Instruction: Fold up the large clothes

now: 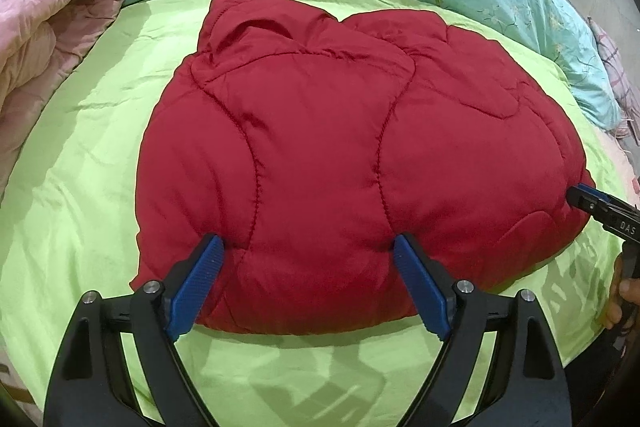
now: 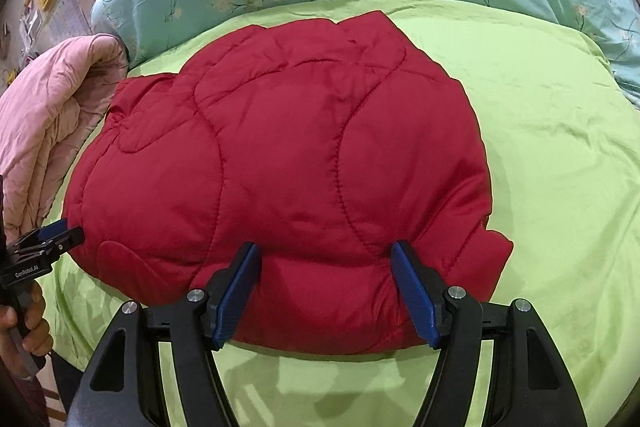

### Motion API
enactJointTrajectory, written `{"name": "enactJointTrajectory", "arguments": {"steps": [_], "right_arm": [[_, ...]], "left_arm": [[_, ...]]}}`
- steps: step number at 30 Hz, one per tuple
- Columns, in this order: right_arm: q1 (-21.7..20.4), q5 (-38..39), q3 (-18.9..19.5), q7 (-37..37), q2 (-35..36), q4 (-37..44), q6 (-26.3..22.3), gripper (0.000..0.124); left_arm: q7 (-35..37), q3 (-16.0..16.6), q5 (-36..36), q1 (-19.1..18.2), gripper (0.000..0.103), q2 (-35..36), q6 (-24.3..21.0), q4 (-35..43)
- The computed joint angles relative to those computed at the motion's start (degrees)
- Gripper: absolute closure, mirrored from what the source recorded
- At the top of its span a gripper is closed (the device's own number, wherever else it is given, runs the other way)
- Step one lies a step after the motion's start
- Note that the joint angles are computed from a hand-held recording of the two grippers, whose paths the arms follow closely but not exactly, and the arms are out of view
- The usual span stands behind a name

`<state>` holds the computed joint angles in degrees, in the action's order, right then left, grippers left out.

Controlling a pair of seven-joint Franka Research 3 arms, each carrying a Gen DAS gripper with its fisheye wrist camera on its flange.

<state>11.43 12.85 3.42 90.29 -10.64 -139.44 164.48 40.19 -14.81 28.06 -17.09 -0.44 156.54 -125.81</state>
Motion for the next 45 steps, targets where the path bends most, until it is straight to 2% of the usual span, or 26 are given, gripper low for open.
{"name": "enactJointTrajectory", "arguments": {"steps": [8, 14, 21, 28, 35, 40, 43, 45], "right_arm": [[0.0, -0.2, 0.8, 1.8, -5.4, -3.6, 0.6, 0.053], [2.4, 3.2, 0.2, -0.5, -10.2, -6.3, -1.0, 0.052], [4.3, 4.8, 0.8, -2.2, -13.6, -9.1, -4.7, 0.043], [4.1, 3.7, 1.9, -1.8, -14.8, -10.1, -7.5, 0.039], [4.9, 2.7, 2.3, -3.4, -16.9, -9.5, -9.3, 0.037], [4.8, 0.9, 2.6, -5.1, -20.1, -8.2, -9.6, 0.026], [4.6, 0.2, 2.9, -6.0, -21.6, -7.3, -10.2, 0.021], [4.5, 0.0, 2.9, -6.4, -21.5, -6.7, -11.0, 0.021]], "left_arm": [[-1.3, -0.7, 1.5, -0.5, 0.015, -1.9, -3.2, -0.3], [-3.0, -1.6, 2.8, -1.1, 0.015, -4.0, -7.1, -1.4], [-5.3, -3.2, 6.2, -2.0, 0.014, -6.5, -12.1, -3.1], [-5.4, -3.9, 7.0, -2.7, 0.014, -8.4, -13.8, -4.6], [-9.0, -5.3, 11.8, -2.8, 0.014, -12.0, -17.3, -4.5], [-10.4, -6.3, 15.7, -2.2, 0.013, -15.6, -18.3, -4.1], [-9.9, -6.5, 16.3, -2.1, 0.000, -16.9, -17.5, -4.2], [-9.3, -6.5, 16.1, -2.1, 0.000, -16.8, -16.3, -4.4]]}}
